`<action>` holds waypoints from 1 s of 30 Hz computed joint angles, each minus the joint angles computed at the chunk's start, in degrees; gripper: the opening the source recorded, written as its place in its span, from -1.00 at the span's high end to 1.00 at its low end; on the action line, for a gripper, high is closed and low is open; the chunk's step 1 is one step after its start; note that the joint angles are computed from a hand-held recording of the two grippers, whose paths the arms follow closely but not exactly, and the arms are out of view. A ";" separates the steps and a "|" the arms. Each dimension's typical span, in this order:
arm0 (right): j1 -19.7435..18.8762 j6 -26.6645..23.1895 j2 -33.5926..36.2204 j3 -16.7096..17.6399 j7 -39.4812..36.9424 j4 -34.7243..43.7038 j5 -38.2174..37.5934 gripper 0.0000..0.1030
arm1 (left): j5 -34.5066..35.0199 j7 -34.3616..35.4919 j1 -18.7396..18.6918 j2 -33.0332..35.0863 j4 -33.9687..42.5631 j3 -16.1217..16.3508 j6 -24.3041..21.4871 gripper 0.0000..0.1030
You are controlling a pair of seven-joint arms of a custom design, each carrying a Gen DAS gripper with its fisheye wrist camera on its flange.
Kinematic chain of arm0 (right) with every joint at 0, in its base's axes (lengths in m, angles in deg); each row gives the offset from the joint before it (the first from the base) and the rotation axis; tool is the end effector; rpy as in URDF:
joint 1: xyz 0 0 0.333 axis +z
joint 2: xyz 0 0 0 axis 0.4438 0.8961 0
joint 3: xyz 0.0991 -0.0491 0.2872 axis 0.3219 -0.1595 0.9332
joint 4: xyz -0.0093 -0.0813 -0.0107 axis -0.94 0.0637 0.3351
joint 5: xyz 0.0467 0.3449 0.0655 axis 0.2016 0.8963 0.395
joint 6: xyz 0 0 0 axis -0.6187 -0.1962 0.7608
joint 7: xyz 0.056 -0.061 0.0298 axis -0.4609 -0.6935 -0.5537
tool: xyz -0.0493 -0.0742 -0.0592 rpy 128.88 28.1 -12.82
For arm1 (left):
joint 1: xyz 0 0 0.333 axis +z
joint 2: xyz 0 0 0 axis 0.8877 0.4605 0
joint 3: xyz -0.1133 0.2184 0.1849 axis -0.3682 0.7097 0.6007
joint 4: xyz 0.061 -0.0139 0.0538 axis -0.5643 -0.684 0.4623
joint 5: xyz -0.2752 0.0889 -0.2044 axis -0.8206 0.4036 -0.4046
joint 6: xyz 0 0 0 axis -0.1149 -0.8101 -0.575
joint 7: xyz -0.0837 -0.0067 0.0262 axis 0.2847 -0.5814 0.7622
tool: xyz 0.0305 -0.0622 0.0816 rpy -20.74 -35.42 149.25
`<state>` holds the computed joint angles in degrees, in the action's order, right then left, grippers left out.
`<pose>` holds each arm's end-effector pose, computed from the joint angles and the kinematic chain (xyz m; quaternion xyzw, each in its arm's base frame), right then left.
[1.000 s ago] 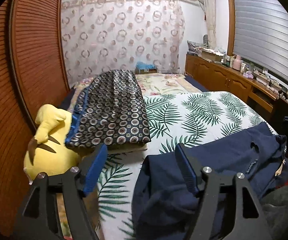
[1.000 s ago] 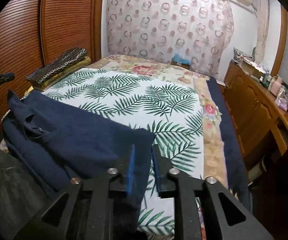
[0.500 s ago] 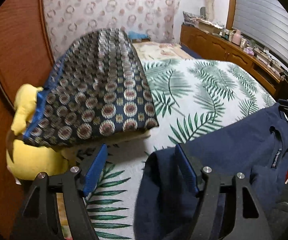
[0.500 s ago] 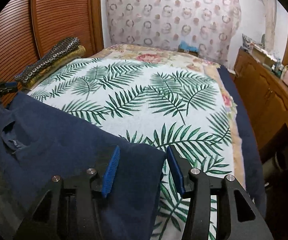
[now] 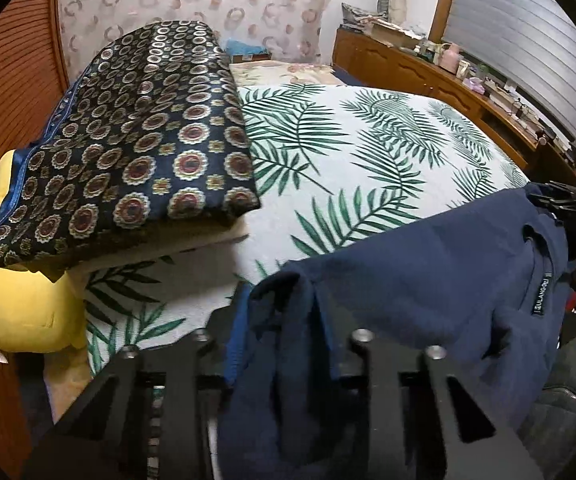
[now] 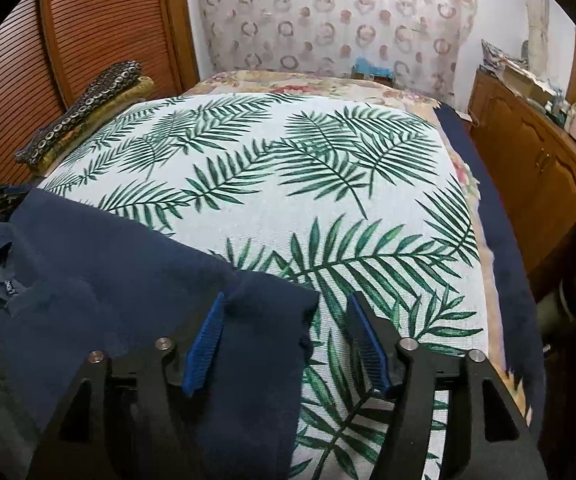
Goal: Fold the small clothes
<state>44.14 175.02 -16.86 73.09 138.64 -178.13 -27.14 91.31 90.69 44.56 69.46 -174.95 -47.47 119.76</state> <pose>0.5537 0.2176 0.5842 -0.7848 0.4871 -0.1992 0.3274 0.5476 -0.3217 0.4651 -0.6003 0.7265 -0.2927 0.1617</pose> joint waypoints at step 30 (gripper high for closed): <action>6.03 7.24 -20.02 -1.20 -25.75 -10.38 27.78 0.73 | 42.05 -44.73 0.66 -20.14 -8.36 -2.33 10.13 0.71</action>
